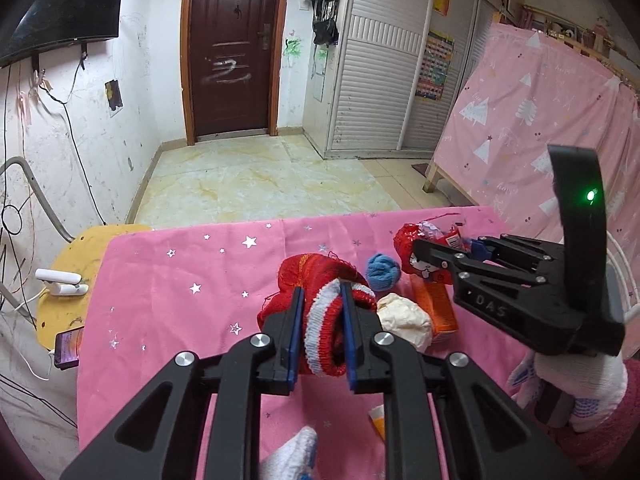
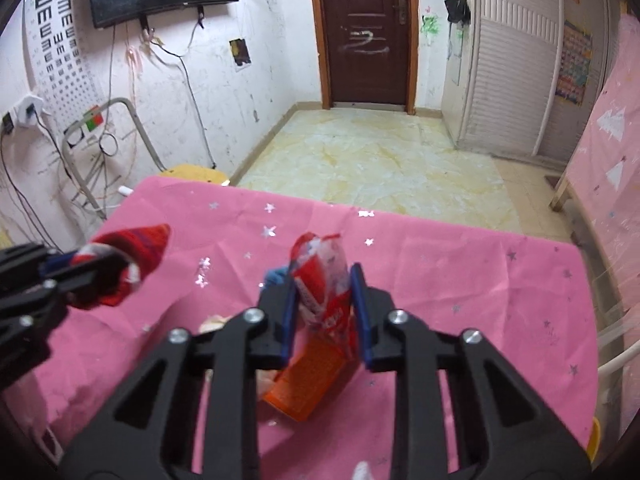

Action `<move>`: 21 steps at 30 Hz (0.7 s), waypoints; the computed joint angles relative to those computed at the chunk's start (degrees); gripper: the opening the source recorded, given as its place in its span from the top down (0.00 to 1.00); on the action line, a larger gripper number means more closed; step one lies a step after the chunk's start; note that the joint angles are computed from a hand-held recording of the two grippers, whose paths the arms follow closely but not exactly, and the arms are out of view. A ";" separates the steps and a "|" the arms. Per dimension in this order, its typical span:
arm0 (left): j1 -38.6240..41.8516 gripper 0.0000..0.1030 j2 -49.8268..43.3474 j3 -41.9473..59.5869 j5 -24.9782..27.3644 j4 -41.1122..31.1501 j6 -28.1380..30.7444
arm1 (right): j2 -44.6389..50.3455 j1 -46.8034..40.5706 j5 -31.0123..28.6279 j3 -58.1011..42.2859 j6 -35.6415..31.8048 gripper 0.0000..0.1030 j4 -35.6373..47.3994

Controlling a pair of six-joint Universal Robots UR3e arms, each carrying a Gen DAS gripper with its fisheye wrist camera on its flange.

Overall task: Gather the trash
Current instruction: 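Grasp the red knitted hat with the left gripper while the right gripper grasps the red snack packet, then carry the hat and packet over the yellow bin and open both grippers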

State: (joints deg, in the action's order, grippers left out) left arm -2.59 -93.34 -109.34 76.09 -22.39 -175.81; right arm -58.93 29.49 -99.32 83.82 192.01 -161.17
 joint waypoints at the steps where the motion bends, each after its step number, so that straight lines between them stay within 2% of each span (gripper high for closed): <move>1: -0.26 0.91 0.55 -0.24 0.18 0.01 -0.17 | -0.12 0.28 -0.40 0.01 -0.20 0.79 -0.33; 11: -4.31 0.91 2.66 1.13 3.45 -0.52 -1.62 | -7.67 -0.52 -0.01 9.43 -0.19 0.79 -6.21; 21: -10.96 0.91 1.88 5.49 7.93 -1.68 -3.45 | -18.84 -3.23 0.90 23.22 0.99 0.79 -13.76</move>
